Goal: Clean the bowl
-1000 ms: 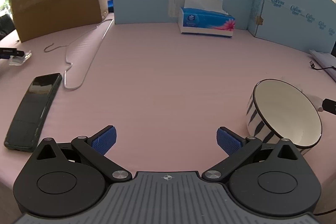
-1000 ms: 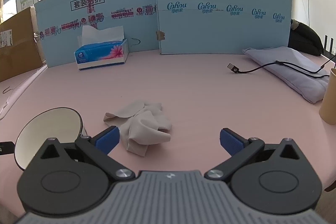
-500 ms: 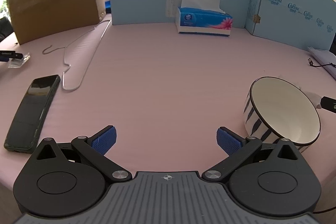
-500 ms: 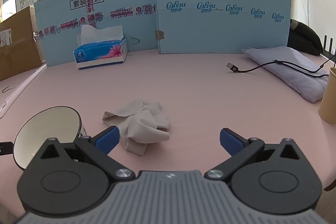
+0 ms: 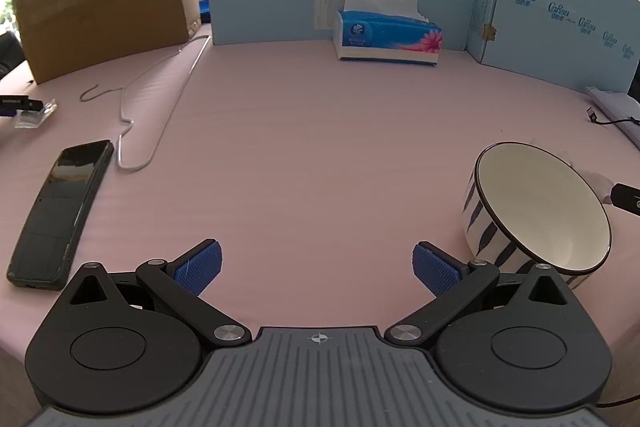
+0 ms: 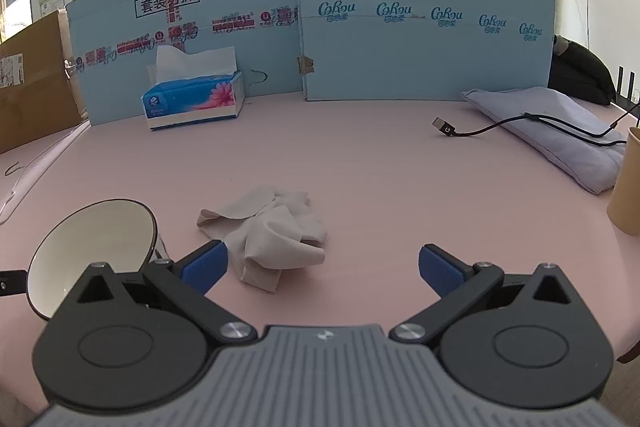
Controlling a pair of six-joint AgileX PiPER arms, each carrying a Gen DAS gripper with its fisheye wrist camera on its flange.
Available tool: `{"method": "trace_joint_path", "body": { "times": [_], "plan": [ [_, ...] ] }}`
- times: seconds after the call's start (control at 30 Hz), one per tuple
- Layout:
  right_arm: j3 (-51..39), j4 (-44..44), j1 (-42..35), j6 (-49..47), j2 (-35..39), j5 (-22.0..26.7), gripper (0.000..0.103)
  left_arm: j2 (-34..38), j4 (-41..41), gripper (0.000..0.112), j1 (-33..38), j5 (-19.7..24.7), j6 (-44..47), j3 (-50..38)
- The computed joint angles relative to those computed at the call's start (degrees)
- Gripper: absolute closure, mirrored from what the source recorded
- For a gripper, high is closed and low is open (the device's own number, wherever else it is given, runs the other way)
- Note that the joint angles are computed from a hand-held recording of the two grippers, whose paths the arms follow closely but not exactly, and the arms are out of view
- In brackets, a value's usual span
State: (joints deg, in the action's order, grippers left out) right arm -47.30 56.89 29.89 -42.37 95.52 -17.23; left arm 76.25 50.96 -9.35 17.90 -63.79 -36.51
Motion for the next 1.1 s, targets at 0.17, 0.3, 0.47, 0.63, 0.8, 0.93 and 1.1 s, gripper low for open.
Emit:
{"method": "trace_joint_path", "body": {
  "times": [0.17, 0.3, 0.47, 0.63, 0.8, 0.93, 1.1],
  "plan": [
    [0.4, -1.3, 0.1, 0.9, -0.1, -0.2, 0.000, 0.3, 0.0, 0.009, -0.2, 0.5, -0.4, -0.2],
    [0.5, -1.6, 0.0, 1.3, -0.1, -0.2, 0.000, 0.1, 0.4, 0.009, -0.4, 0.4, -0.6, 0.0],
    [0.5, -1.7, -0.1, 1.4, -0.1, -0.3, 0.000, 0.2, 0.3, 0.009, -0.5, 0.5, -0.6, -0.2],
    [0.5, -1.8, -0.2, 1.6, 0.0, -0.2, 0.000, 0.5, 0.2, 0.009, -0.7, 0.8, -0.6, -0.5],
    [0.5, -2.2, -0.3, 1.8, 0.0, -0.2, 0.000, 1.1, 0.2, 0.009, -1.0, 1.6, -0.9, -1.1],
    [0.6, -2.5, -0.5, 2.0, 0.0, -0.1, 0.000, 1.1, 0.5, 0.009, -1.2, 1.7, -1.1, -1.1],
    [0.6, -2.4, -0.5, 1.9, -0.1, -0.1, 0.000, 1.0, 0.6, 0.009, -1.3, 1.8, -1.2, -1.1]
  ]
}}
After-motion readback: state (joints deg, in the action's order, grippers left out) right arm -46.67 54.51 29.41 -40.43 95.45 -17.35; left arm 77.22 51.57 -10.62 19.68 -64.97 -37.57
